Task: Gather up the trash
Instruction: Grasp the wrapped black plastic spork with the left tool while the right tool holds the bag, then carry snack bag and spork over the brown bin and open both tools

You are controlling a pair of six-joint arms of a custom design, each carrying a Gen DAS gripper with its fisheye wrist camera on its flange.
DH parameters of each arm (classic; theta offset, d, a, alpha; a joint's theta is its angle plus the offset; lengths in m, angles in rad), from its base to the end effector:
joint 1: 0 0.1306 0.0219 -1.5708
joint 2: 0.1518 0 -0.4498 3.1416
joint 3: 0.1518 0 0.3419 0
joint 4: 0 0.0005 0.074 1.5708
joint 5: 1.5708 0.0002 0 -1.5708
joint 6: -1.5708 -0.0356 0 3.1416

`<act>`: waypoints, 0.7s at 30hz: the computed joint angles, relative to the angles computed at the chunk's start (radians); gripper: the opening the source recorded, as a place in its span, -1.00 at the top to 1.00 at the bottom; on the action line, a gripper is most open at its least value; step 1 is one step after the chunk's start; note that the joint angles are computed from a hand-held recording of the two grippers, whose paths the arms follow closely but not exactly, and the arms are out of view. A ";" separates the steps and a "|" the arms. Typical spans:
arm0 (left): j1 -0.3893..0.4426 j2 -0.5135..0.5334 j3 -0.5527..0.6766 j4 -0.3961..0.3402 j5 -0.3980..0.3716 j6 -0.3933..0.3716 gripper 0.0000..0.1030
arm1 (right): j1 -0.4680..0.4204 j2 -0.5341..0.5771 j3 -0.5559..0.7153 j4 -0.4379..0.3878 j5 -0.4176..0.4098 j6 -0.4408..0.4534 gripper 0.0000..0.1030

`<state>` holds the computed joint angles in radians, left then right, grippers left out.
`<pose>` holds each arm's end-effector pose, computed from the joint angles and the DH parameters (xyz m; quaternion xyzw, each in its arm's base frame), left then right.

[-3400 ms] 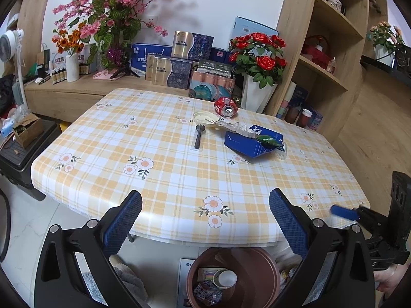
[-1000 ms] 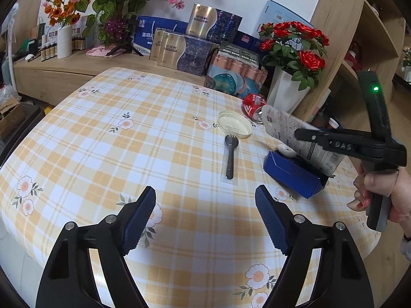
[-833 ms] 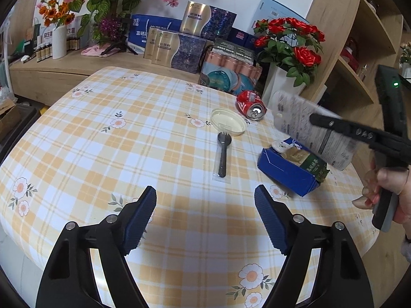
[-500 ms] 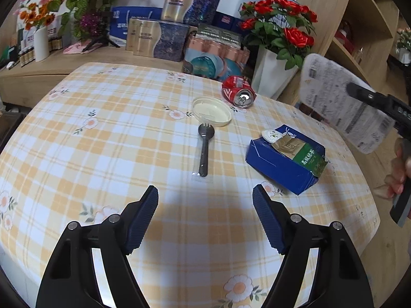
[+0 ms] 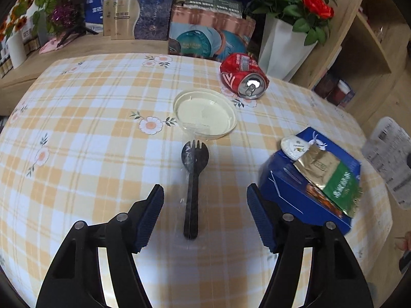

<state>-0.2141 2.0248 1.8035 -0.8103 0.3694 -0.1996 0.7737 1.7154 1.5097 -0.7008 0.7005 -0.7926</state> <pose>0.6484 -0.1547 0.3332 0.2425 0.9172 -0.1789 0.2605 0.4100 0.3677 0.4111 0.1203 0.8869 -0.0138 0.4459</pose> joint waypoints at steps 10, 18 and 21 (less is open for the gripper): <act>-0.022 0.071 0.090 -0.059 -0.112 0.015 0.66 | 0.058 -0.038 -0.107 0.006 0.017 -0.141 0.36; 0.014 -0.006 -0.008 -0.021 -0.066 -0.023 0.81 | 0.107 -0.047 -0.133 0.016 0.028 -0.231 0.36; 0.026 -0.064 -0.067 0.003 -0.042 -0.059 0.81 | 0.131 -0.044 -0.129 0.016 0.038 -0.253 0.36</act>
